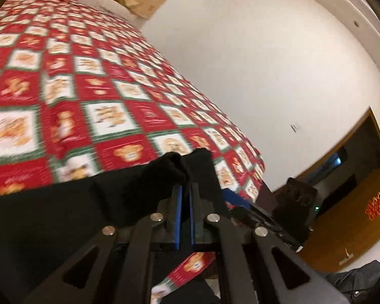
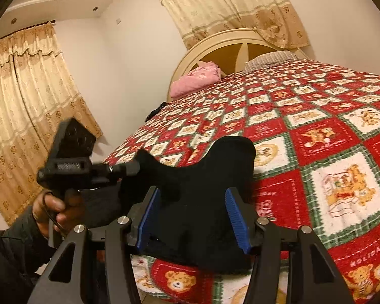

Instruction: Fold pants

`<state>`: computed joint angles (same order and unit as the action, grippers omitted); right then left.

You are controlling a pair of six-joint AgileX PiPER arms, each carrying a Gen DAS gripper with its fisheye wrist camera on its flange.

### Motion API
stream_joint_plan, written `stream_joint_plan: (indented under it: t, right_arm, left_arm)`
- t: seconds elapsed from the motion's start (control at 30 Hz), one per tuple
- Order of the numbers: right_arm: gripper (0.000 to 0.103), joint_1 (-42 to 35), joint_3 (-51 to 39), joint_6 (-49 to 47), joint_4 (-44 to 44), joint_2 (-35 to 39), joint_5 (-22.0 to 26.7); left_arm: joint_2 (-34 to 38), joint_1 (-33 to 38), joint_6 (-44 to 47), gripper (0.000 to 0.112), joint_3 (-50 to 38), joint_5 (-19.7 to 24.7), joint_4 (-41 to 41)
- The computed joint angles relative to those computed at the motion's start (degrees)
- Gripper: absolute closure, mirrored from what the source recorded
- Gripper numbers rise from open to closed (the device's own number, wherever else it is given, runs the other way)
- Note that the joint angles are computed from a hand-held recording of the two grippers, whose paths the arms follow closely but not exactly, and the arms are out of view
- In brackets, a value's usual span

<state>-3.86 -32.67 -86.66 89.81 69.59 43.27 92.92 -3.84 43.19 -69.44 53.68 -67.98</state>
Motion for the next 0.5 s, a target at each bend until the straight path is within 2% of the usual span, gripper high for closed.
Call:
stream_joint_plan:
  t: [0.17,0.33,0.5]
  right_arm:
    - [0.047,-3.8,-0.3,0.4,0.3,1.6,2.6]
    - [0.047,-3.8,-0.6,1.2,-0.1,2.6,2.5]
    - [0.047,-0.9,0.4,-1.3,0.4,0.1,0.5]
  left_arm:
    - [1.0,-1.2,-2.9,0.107,-1.1,-2.2,4.2]
    - [3.1,2.8,-3.1,0.107,3.2,3.0,-4.5]
    - [3.1,0.6,-4.1,0.107,2.0,3.4,-6.3]
